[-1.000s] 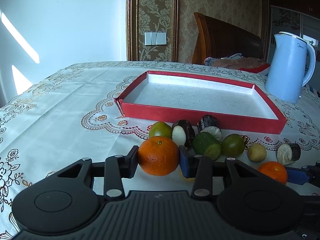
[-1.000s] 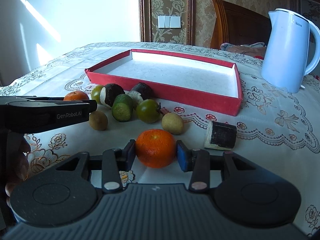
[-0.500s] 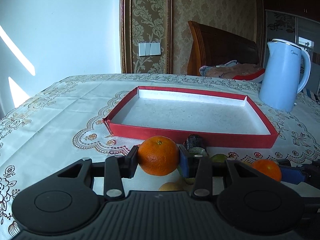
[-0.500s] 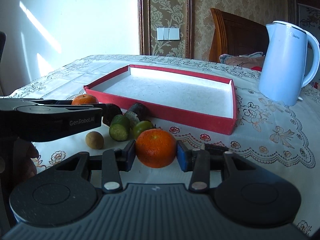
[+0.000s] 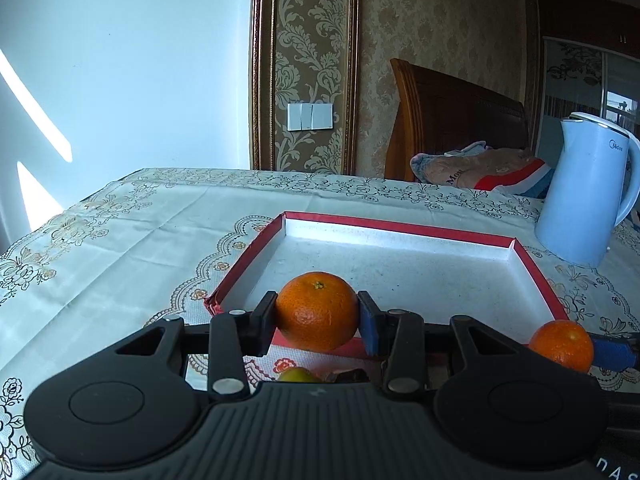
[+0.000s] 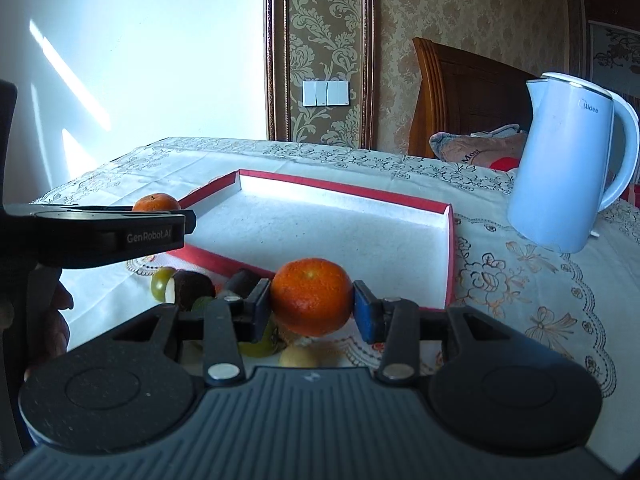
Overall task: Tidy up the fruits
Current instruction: 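Lower the left tool's mandarin into the red tray while the right tool releases its mandarin there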
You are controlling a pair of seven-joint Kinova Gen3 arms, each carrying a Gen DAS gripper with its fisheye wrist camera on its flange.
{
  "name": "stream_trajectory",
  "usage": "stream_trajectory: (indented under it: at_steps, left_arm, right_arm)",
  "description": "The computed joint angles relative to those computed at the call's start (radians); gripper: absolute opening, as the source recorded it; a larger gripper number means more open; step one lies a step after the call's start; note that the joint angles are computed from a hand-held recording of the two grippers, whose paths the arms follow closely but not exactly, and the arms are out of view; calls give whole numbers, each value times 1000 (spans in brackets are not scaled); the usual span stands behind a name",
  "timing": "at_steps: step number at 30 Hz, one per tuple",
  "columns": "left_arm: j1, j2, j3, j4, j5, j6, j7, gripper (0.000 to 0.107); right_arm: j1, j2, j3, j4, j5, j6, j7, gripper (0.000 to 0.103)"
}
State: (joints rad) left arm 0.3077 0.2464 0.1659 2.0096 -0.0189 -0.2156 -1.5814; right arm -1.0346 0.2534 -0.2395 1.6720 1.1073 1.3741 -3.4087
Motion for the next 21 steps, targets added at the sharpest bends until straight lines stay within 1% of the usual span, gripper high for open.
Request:
stream_trajectory:
  at_steps: [4,6,7,8,10,12,15,16,18,19,20,21]
  left_arm:
    - [25,62,-11,-100,1,71,-6,41]
    - [76,92,-60,-152,38,110,-25,41]
    - [86,106,-69,-174,52,125,-38,41]
    - [80,117,-60,-195,49,145,-39,41]
    - [44,140,-13,-230,23,180,-36,41]
    - [41,165,-3,-265,20,209,-39,41]
    - [13,200,35,-313,15,271,-49,41]
    - [21,208,28,-323,19,283,-57,41]
    - [56,218,-12,-339,4,309,-39,41]
    - [51,224,-6,-355,10,338,-46,41]
    - [30,228,17,-363,28,352,-68,41]
    - [26,228,23,-362,32,354,-74,41]
  right_arm:
    - [59,4,26,-22,-6,-45,67,41]
    - [96,11,42,-34,-24,-81,94,41]
    - [112,13,50,-37,-33,-99,102,41]
    - [131,15,58,-39,-46,-121,110,40]
    - [161,20,72,-37,-69,-162,115,41]
    - [180,30,84,-40,-86,-182,127,41]
    - [196,42,100,-34,-100,-207,129,41]
    - [201,44,104,-28,-104,-217,127,41]
    - [208,47,108,-22,-114,-237,130,41]
    - [210,49,110,-20,-119,-243,131,41]
    - [212,51,112,-19,-123,-249,132,41]
    - [214,51,114,-16,-126,-257,134,41]
